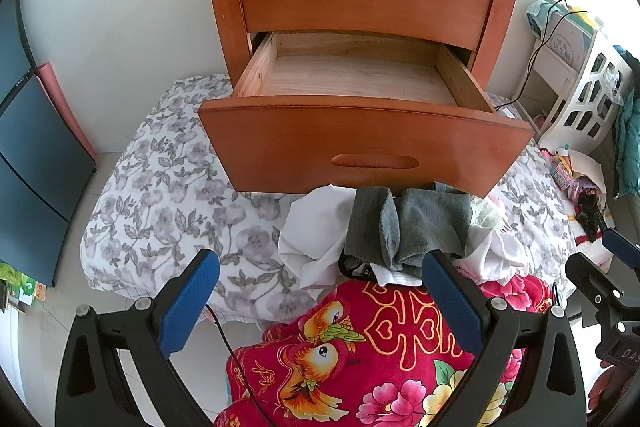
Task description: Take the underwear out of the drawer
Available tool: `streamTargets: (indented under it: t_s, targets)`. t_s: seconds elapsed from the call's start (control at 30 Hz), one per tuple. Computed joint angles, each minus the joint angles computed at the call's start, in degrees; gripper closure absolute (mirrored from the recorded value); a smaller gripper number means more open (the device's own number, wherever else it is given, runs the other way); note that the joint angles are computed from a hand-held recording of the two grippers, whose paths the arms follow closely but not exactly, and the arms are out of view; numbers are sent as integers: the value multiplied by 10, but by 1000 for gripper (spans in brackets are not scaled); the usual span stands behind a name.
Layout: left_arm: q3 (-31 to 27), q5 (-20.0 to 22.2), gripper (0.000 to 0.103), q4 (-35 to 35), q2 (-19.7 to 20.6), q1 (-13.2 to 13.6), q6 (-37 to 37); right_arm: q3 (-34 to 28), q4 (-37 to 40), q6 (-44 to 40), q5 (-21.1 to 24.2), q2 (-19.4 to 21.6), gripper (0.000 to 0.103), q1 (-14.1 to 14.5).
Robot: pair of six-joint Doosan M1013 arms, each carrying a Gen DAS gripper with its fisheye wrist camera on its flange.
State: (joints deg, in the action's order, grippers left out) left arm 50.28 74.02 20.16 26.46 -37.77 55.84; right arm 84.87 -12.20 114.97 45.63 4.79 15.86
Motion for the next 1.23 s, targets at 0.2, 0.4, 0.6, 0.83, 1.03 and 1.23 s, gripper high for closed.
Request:
streamTargets:
  t_s: [0.2,0.4,0.6,0.83,1.03,1.23]
  targets:
    - [0,0,2,0,0,1,0,0,1,-1,0,0,0,0]
    - [-1,0,2,-4,0,2,-1,0,1,-1,0,0,0,0]
    - [0,-2,2,-7,0,3,-2,-1,2,-2,1,0,0,-1]
    - [3,-9,2,-3,-3,3,-4,1,2,0,-1,0,0,1]
    - [6,-15,2,0,-6,2,-7,2,2,-1,-1,0,0,1]
    - [1,-6,2,-6,-1,2,-3,1,2,-1,0,1,0,1]
